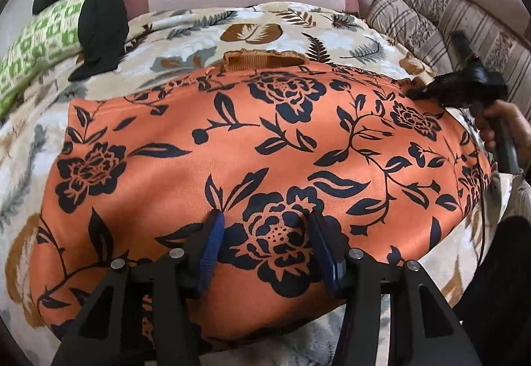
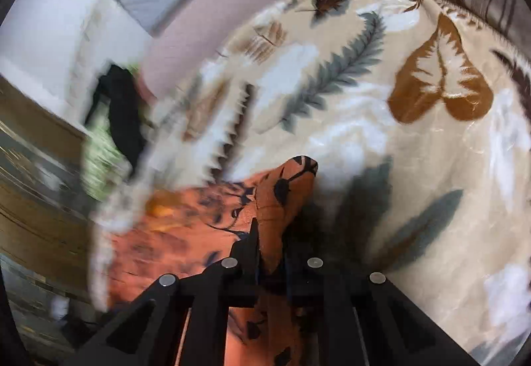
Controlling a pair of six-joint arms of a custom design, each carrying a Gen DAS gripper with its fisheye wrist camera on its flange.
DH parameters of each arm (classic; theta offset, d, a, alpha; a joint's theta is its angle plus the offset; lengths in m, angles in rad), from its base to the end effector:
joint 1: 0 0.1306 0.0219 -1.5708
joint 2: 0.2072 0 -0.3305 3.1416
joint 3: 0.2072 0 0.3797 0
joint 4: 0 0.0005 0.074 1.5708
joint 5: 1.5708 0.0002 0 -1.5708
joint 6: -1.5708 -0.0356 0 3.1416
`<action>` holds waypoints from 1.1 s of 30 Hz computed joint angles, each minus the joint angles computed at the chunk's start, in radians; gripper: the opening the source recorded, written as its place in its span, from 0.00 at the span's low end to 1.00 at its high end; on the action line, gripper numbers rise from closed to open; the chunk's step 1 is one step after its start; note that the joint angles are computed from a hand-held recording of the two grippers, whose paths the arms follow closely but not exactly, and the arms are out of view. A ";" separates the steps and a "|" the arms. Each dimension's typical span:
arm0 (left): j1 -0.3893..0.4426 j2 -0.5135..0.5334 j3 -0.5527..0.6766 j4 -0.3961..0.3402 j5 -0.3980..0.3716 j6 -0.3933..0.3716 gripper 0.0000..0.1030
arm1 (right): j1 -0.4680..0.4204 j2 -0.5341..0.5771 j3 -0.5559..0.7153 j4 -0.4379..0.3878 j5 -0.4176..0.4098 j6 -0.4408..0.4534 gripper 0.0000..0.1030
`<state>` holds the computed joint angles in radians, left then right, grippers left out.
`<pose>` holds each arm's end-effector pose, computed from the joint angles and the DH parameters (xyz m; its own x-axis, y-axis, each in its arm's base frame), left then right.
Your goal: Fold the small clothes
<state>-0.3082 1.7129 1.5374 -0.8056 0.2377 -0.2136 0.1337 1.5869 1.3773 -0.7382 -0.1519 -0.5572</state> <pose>0.5396 -0.1811 0.2845 -0.6850 0.4343 -0.5850 0.5779 0.8128 -0.0734 0.5246 0.0755 0.2851 -0.7991 0.4200 -0.4302 0.2396 0.8787 0.4128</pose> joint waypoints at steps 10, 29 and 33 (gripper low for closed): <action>0.124 -0.033 -0.008 -0.056 0.000 0.190 0.54 | 0.123 -0.328 -0.188 0.101 0.184 -0.083 0.62; 0.335 -0.128 -0.086 -0.132 0.288 0.331 0.09 | 0.187 -0.322 -0.320 0.142 0.022 -0.261 0.70; 0.368 0.014 -0.003 -0.272 0.341 0.339 0.13 | 0.181 -0.298 -0.308 0.143 0.006 -0.237 0.71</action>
